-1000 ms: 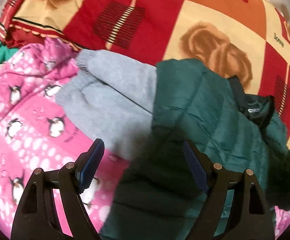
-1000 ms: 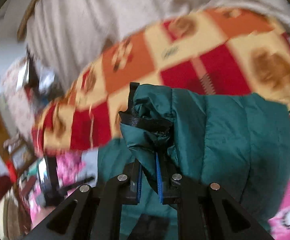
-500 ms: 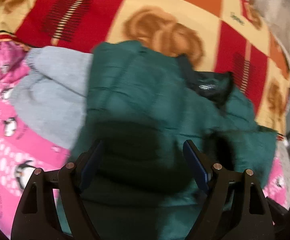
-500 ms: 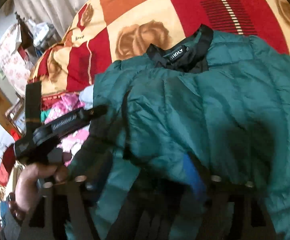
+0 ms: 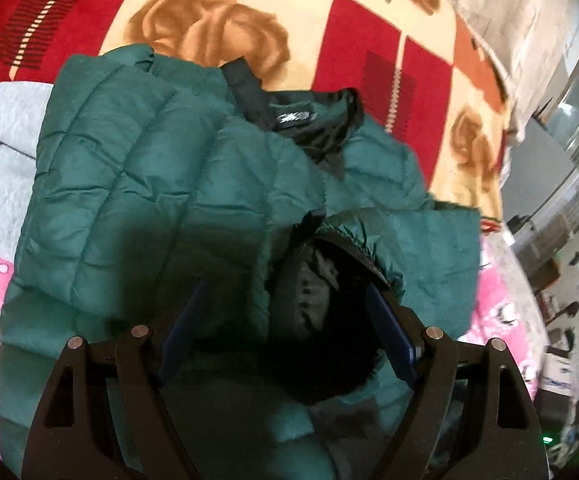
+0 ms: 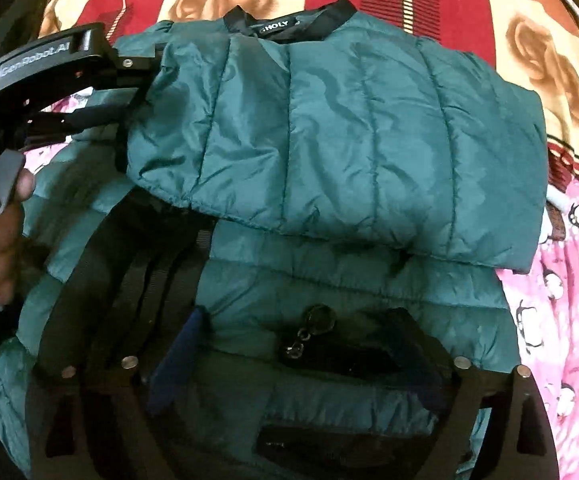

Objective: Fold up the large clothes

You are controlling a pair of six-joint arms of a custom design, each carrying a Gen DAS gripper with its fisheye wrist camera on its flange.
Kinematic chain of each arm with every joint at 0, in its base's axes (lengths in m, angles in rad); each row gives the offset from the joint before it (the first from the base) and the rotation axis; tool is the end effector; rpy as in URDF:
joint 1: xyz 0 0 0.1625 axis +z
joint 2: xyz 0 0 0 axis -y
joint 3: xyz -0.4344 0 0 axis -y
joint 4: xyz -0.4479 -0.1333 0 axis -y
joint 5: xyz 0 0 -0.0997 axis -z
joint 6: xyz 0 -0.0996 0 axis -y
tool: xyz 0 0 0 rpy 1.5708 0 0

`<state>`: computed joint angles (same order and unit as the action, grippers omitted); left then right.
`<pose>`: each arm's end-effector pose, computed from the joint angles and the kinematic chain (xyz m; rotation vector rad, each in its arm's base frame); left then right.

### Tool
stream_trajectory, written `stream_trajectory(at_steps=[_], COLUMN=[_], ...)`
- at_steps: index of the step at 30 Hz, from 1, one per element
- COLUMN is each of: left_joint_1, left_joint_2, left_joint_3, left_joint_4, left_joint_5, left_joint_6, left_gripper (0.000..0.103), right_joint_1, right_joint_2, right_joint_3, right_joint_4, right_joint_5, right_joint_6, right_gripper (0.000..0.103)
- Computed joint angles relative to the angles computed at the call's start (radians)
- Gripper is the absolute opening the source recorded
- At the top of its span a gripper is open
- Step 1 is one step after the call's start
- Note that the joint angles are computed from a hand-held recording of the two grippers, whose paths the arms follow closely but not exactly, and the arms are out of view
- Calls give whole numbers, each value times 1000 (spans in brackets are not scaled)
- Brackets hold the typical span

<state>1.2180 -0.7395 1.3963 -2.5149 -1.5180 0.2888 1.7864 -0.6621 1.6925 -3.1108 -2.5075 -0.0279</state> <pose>-0.1462 -0.7981 0.1146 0.9558 2.9135 -0.4459 0.1992 -0.6616 0.0426 -0.0203 -2.1892 0.6658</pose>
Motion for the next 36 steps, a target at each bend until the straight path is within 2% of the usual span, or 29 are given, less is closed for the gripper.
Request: stream_trajectory(at_steps=[3,10,12,14,16,19,21,22,23,25,26,30,32,36], left_joint_1=[-1,-8,-1,6,-1,-19,-17,-14,-12,-8,-9,-18,-12,10], left_joint_2=[-23,-41,-43,-42,-40,-24,-4,3,10,17,14,-13,-28,-43], left_joint_3=[32,86,83,72,72,71,57,46,38,23,27,59,59,35], left_joint_4=[-52,-227,-214,-159,-105,-59,-40,-25,-8,27,23,-62,-121,-257], left_joint_5=[-9,87,47,-32,-69,-26,-6,-10,-11,-11,-13,-21,-42,-23], left_joint_6=[3,-46,-43,-17,30,72,51,40,29,4,5,50,49,24], left_gripper=[81,81,81,81,81,81,81,70,42,18,15,15,15,15], right_joint_1=[-2,-6,-10,-8,-9,-6,-6,-6,-3,-1,0,0,2,1], right_joint_2=[5,2,-8,-5,-8,-2,-3,-5,-2,3,4,2,0,-2], right_joint_3=[-12,2,16,14,31,43,48,51,49,48,47,50,53,52], right_joint_4=[6,-42,-52,-66,-110,-151,-154,-154,-152,-151,-150,-142,-140,-126], right_joint_5=[12,29,35,38,42,40,39,36,31,25,23,21,19,20], right_joint_6=[4,-35,-43,-51,-67,-83,-85,-86,-85,-85,-85,-77,-74,-66], right_gripper=[96,97,97,97,97,97,97,97,97,97,98,99,99,100])
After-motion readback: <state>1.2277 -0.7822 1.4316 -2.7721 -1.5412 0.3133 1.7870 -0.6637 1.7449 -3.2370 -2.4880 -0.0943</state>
